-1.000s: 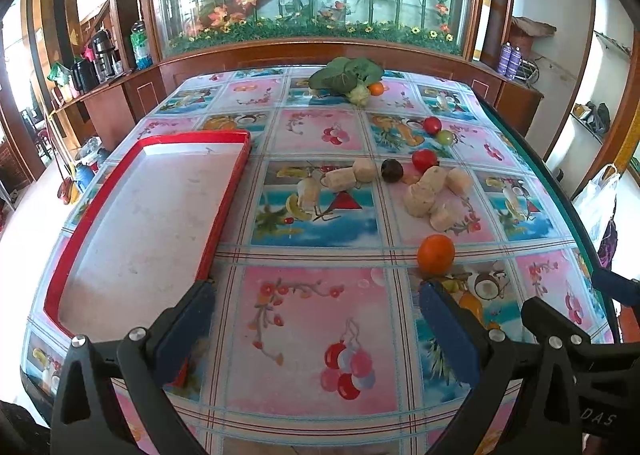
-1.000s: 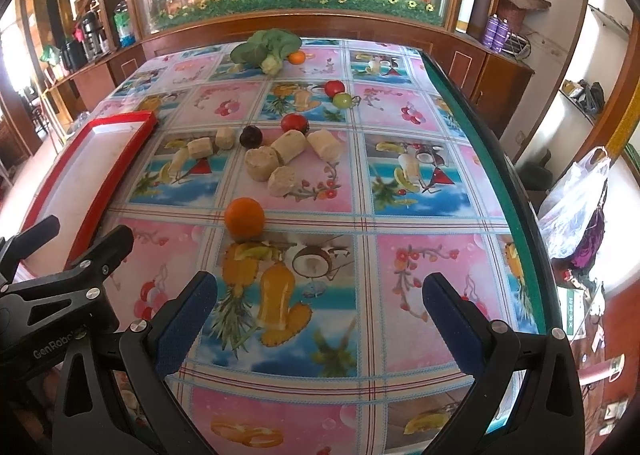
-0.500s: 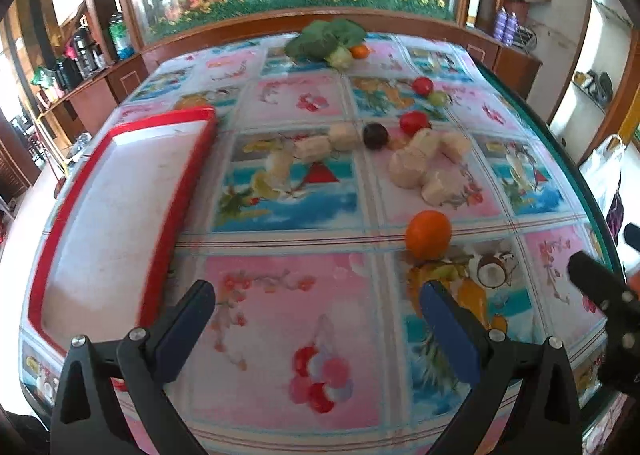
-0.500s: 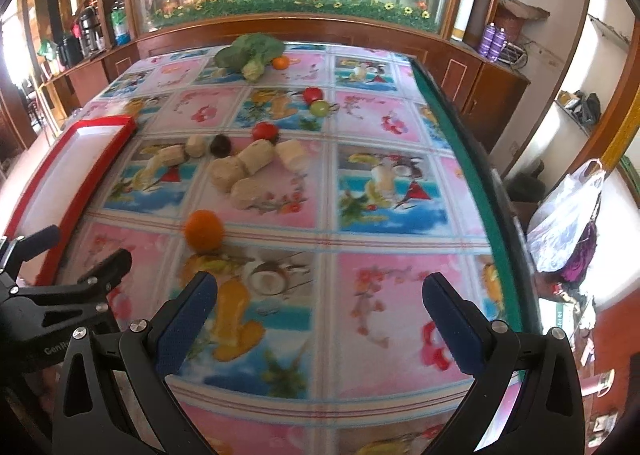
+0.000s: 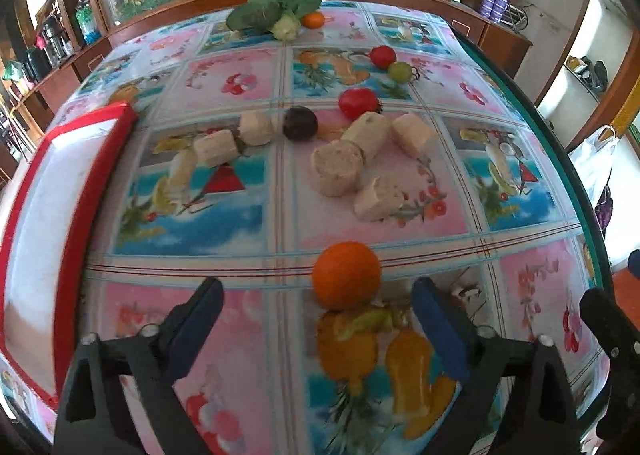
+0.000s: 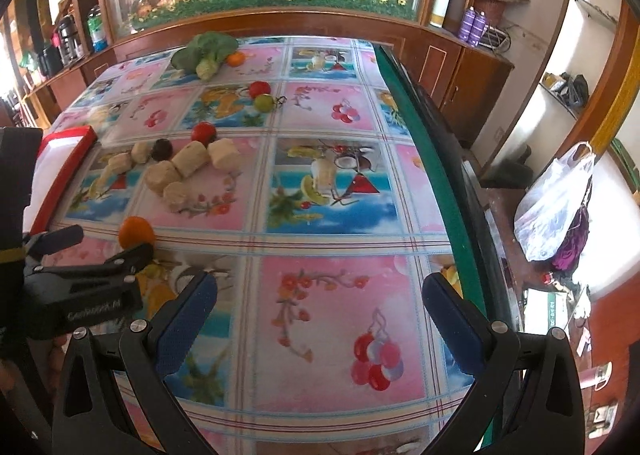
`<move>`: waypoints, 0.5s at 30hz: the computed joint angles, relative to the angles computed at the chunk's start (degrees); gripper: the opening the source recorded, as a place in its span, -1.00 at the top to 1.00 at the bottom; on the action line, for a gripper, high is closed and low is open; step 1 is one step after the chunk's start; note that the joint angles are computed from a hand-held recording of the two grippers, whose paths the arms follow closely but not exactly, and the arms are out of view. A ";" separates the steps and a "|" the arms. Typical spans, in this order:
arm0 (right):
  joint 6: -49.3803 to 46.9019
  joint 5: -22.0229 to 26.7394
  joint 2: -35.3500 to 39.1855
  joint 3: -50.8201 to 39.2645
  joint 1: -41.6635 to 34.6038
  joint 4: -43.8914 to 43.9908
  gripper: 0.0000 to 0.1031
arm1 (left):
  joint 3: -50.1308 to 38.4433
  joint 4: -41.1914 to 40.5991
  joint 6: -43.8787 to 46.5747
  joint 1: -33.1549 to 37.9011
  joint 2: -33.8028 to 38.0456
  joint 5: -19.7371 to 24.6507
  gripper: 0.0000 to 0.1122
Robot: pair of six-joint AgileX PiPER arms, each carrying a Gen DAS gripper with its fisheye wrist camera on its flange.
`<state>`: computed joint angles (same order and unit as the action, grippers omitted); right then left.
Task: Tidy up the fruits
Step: 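Grasp the orange with the left gripper while the right gripper grasps a round beige slice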
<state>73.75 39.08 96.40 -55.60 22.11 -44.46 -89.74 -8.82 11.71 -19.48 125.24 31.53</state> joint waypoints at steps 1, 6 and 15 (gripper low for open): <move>-0.52 -0.80 -0.09 0.31 -0.68 0.32 -1.00 | -0.74 -1.43 0.82 0.15 0.59 0.95 -0.51; -3.67 -3.92 0.07 0.45 -3.36 1.79 -1.00 | -2.06 -3.54 1.32 0.34 2.00 1.72 -0.05; -20.63 -14.12 4.72 -3.67 -8.08 14.10 -1.00 | 0.94 -7.32 4.41 2.76 -0.24 -0.59 0.32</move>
